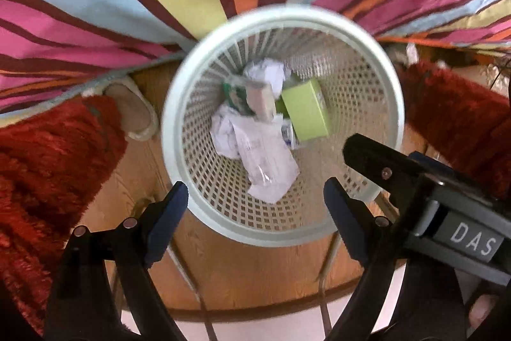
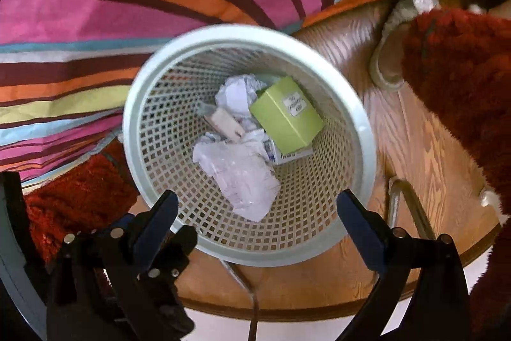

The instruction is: Collect trash

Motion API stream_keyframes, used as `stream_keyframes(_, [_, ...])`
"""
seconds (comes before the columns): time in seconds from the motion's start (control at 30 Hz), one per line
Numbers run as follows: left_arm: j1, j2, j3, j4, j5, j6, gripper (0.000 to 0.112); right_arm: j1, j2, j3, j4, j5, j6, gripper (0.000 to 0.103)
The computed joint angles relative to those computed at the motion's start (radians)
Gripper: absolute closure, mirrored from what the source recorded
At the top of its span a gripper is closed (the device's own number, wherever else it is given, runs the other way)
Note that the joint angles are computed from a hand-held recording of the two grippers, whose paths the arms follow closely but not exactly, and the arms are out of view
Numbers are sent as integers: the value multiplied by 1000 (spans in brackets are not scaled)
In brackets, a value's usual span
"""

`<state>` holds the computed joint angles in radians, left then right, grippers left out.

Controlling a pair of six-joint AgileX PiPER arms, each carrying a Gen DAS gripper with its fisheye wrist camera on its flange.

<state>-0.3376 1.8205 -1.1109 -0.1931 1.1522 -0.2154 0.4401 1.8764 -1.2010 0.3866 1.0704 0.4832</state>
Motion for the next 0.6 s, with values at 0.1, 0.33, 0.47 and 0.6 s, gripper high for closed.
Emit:
stream_keyframes(0.1, [5,-56,3,25,-16,-30,28,19,-39,-1,-49,-19,33,8])
stream_keyframes(0.33, [-18,-198,-9,128,-58,-114,28,73,-179,-6,-206,-78,128,8])
stream_keyframes(0.47, [-46,-278,-21,205,-72,-166,28,107,-247,-13,-295,-94,175,8])
stream_keyframes(0.6, [-73,-336,-31,278,-83,-211,28,142,-313,-26,-390,-104,219,8])
